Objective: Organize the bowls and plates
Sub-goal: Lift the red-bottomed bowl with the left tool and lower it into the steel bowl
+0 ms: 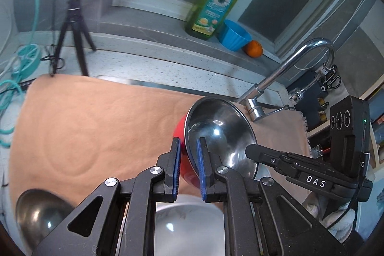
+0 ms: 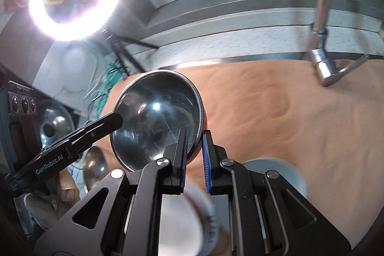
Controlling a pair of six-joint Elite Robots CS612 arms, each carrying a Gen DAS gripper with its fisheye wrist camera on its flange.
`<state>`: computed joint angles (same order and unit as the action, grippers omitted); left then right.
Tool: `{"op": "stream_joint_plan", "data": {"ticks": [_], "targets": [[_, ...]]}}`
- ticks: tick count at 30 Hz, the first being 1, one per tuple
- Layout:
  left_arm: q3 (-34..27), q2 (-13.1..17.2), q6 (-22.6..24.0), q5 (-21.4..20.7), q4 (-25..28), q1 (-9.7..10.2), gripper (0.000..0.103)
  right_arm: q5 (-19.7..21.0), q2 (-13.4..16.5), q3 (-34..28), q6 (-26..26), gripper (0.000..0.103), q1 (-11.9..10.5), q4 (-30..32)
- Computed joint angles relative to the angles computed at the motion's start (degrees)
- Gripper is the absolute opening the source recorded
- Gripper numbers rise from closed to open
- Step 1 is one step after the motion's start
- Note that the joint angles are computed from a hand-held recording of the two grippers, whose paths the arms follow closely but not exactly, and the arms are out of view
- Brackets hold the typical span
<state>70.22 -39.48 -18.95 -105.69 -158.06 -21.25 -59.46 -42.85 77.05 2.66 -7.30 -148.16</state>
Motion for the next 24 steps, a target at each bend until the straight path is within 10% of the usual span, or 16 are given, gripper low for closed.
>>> {"op": "stream_joint_plan", "data": {"ticks": [24], "targets": [[18.19, -9.83, -9.06, 7.08, -10.06, 4.55, 0.011, 3.46, -1.12, -0.36, -13.50, 0.012, 7.89, 7.90]]}}
